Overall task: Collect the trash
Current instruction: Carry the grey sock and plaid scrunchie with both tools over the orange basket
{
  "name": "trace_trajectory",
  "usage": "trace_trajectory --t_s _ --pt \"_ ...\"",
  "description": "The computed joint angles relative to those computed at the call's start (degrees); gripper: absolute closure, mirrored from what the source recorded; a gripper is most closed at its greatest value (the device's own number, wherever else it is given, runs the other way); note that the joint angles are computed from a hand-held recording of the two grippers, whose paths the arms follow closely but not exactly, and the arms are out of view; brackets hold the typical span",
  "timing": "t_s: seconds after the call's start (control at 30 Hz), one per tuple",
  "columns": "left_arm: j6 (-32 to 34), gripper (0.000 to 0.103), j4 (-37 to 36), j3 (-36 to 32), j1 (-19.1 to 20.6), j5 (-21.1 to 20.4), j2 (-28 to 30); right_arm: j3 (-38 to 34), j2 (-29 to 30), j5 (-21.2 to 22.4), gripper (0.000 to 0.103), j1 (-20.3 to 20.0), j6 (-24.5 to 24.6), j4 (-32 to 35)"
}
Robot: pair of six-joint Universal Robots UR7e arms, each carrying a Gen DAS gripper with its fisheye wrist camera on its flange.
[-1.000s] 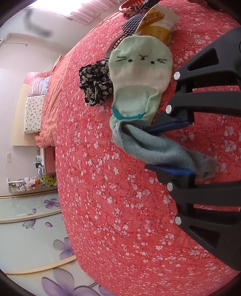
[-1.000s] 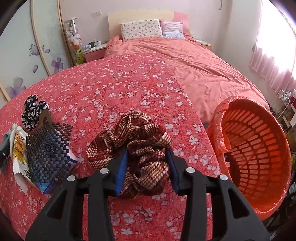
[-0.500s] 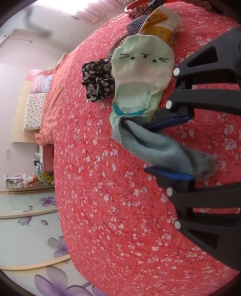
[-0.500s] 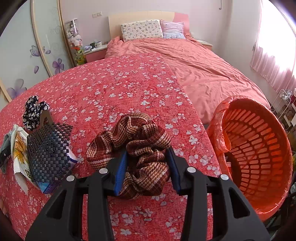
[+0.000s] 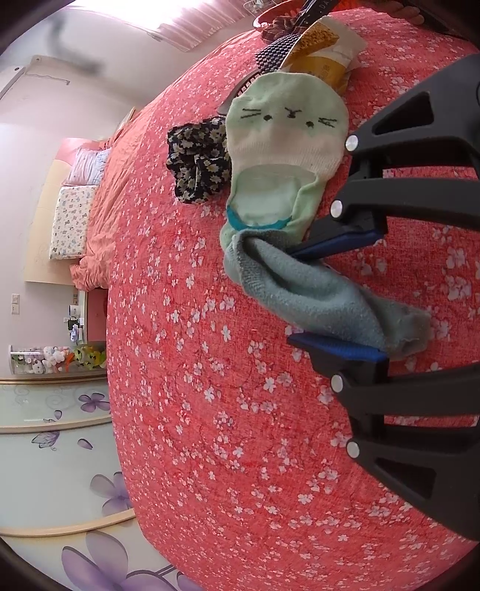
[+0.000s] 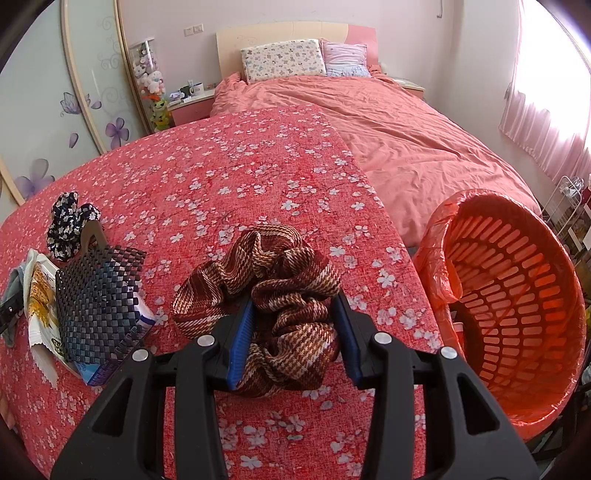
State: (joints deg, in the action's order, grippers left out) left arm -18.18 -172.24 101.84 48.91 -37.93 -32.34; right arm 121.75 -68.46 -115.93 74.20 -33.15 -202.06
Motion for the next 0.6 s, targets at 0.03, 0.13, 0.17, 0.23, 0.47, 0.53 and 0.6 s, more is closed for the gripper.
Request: trace_trajectory --t_s 0.03,0.13,0.17,0.23,0.47,0.53,0.6 --pt "0.07 0.061 0.12 -0.04 -0.03 0.13 0.03 -0.04 0.04 -0.04 0.06 -0.01 -0.07 -0.03" --pt "0.73 0.064 0.05 -0.06 -0.12 0.0 0.06 -0.01 -0.02 0.16 0.06 -0.07 -0.51 -0.02" --pt "1.3 0.065 -0.11 0.0 -0.15 -0.22 0.05 0.02 -0.03 0.06 0.061 0.0 -0.88 -0.07" --pt "2.02 0.078 -0.45 0.35 -0.11 -1.43 -0.36 0.33 -0.63 0.37 0.065 0.11 -0.63 0.88" --pt "2.73 0.091 -2.35 2.24 -1.57 -1.69 -1.93 3.2 -4.38 5.04 0.08 0.74 1.11 1.77" --pt "3.01 0.091 -3.32 2.94 -2.41 -1.18 -2.29 4.28 -5.4 5.85 0.081 1.06 0.81 0.92" --pt "2.81 0.091 -3.81 3.48 -3.2 -1.31 -2.79 5.13 -6.48 6.68 0.081 1.24 0.79 0.22"
